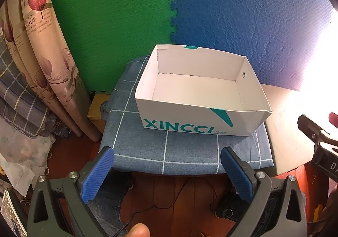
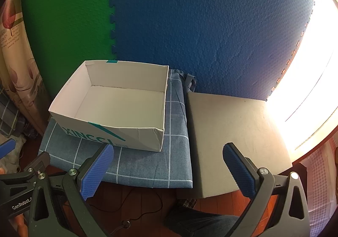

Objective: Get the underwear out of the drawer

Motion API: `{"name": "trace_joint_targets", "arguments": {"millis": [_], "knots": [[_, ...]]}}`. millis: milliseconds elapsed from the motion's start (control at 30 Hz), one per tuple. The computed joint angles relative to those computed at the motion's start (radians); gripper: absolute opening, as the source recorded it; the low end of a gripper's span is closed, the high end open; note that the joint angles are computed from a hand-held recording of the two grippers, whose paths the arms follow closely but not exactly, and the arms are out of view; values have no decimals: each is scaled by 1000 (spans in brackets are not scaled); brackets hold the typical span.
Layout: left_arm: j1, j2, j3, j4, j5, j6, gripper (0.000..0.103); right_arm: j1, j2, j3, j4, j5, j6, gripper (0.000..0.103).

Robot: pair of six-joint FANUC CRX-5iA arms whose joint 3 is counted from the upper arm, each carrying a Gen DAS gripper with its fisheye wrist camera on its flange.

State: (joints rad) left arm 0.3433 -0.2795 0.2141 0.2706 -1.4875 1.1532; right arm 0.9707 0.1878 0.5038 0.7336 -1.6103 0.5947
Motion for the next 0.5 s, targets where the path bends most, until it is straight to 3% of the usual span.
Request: {"name": "trace_joint_targets", "arguments": {"millis": [500], "knots": [[-1, -3, -3, -6, -4, 3, 103, 3, -2, -10, -12, 8, 1, 102]]}}
